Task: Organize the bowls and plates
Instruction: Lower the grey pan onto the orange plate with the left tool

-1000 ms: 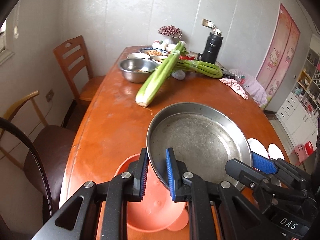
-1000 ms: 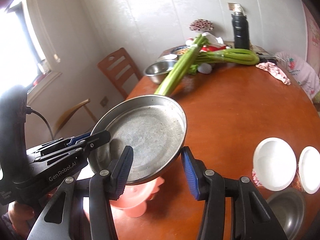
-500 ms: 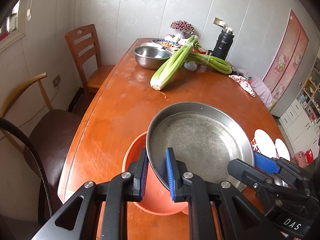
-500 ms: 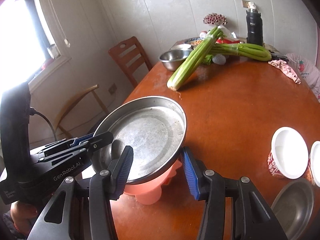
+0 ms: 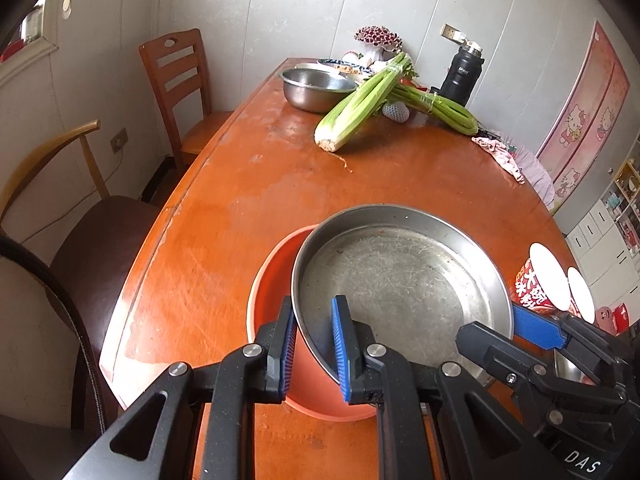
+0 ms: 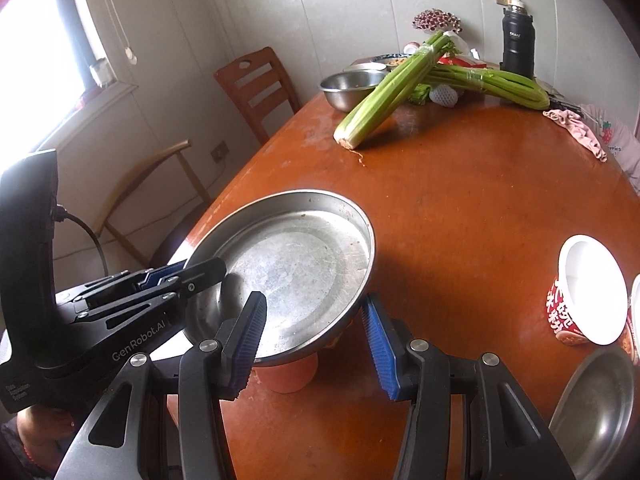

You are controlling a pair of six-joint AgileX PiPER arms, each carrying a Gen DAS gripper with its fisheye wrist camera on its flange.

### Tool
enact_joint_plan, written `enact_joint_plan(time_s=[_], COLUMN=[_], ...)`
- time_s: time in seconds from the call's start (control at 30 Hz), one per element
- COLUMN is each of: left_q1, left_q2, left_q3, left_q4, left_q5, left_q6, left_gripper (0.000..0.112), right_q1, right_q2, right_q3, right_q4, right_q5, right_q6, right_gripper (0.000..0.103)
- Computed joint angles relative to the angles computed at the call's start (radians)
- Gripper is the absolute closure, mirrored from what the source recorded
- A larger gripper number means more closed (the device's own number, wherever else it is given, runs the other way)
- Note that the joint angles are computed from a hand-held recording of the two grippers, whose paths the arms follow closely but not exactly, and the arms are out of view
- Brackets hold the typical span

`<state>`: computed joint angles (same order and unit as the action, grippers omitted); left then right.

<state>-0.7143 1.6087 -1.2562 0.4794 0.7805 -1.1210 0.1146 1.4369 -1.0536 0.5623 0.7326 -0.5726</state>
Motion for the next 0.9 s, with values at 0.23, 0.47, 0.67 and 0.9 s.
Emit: enact_joint_plan(time_s=[0.23,0.47,0.67,0.9], left_q1=[0.001,0.000,-0.013,-0.010], left_q2=[0.018,0.029,0.054,0.065], left_q3=[0.031,0.038,0.015,0.011], left_q4=[0.008,0.011,0.037,0.040], left_q5=[-0.012,-0.013,0.024,0.036], left_q6=[-0.036,-0.048,-0.058,-0.057], left_gripper=[0.096,0.095,0.095,0.094], right_q1=[0.019,0.023,0.031,0.043], right_q2=[0.028,0.046,0.065,0.089], right_q3=[0.007,0.008,-0.002,-0.012], right_q4=[-0.011,-0.014,-0.019,-0.023], right_q5=[-0.016,-0.023,-0.025,-0.032], right_q6=[0.000,-0.005,-0.004,-0.004], right_gripper=[0.051,0.050,0.051,0.050])
